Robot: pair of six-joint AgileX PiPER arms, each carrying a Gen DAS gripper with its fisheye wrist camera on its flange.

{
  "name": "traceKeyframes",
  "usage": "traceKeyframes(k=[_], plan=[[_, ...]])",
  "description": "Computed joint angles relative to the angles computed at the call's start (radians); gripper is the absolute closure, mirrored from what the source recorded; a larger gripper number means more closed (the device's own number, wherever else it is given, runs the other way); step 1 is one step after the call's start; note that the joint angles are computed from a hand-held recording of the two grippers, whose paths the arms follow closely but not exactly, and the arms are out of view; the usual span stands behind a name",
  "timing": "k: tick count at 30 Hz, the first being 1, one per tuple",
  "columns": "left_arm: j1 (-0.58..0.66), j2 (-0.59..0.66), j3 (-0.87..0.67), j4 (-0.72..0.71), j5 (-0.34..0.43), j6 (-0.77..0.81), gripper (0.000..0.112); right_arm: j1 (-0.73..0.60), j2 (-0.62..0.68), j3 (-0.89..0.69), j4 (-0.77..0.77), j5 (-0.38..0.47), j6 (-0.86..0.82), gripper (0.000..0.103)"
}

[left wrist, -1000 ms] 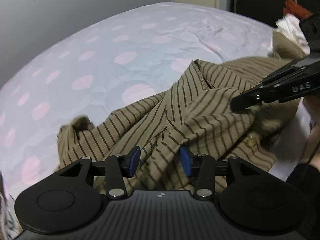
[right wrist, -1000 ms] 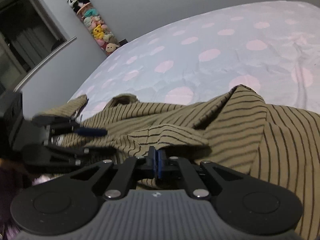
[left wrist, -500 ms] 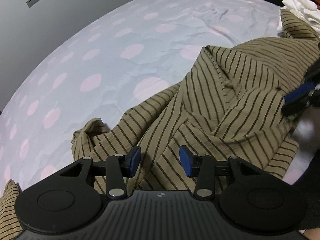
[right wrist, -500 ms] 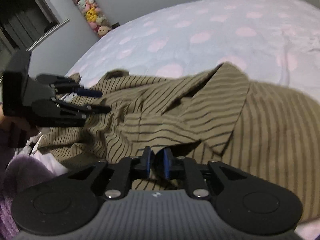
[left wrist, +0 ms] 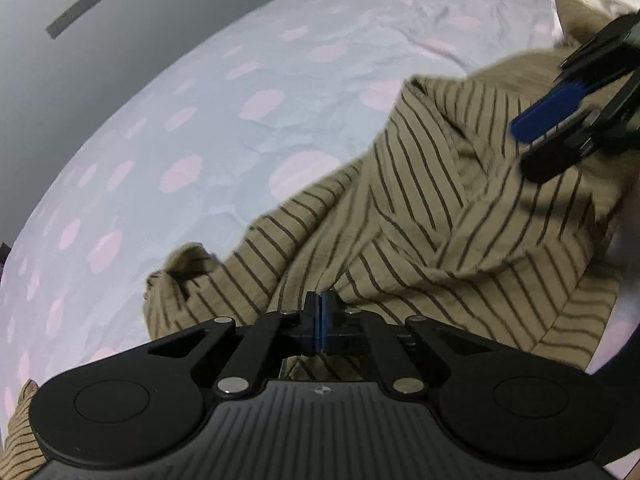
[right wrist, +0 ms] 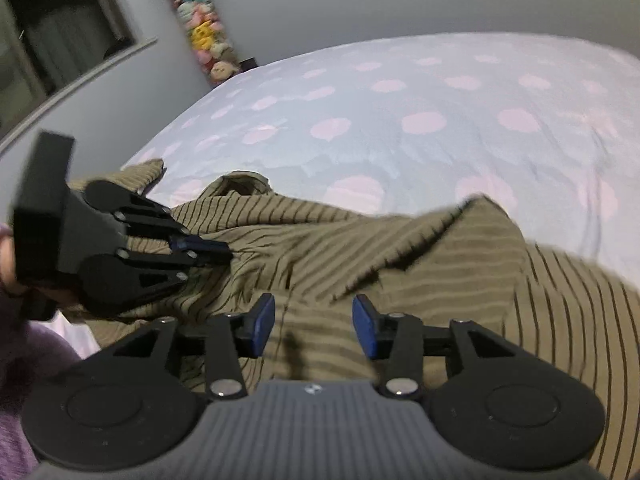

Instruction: Fold clothes

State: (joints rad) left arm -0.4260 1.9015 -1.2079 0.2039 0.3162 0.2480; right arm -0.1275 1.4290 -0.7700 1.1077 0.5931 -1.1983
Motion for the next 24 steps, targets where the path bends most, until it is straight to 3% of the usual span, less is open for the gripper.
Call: traceKeyframes(k=[7, 12, 18, 24], plan=[[0.033, -0.094, 0.024, -0.231, 0.003, 0.191, 0.112, 0.135, 0.066, -0.082, 0.043, -0.087, -0.287, 0.056], [0.028, -0.141, 0.047, -0.293, 0.003, 0.245, 0.112, 0.212, 0.094, -0.121, 0.035, -0.133, -0.490, 0.058], [0.018, -0.174, 0.071, -0.293, -0.016, 0.226, 0.112, 0.254, 0.136, -0.165, -0.054, -0.134, -0.512, 0.060], [0.015, -0.200, 0.089, -0.352, -0.021, 0.276, 0.112, 0.309, 0.154, -0.152, -0.029, -0.206, -0.568, 0.063]])
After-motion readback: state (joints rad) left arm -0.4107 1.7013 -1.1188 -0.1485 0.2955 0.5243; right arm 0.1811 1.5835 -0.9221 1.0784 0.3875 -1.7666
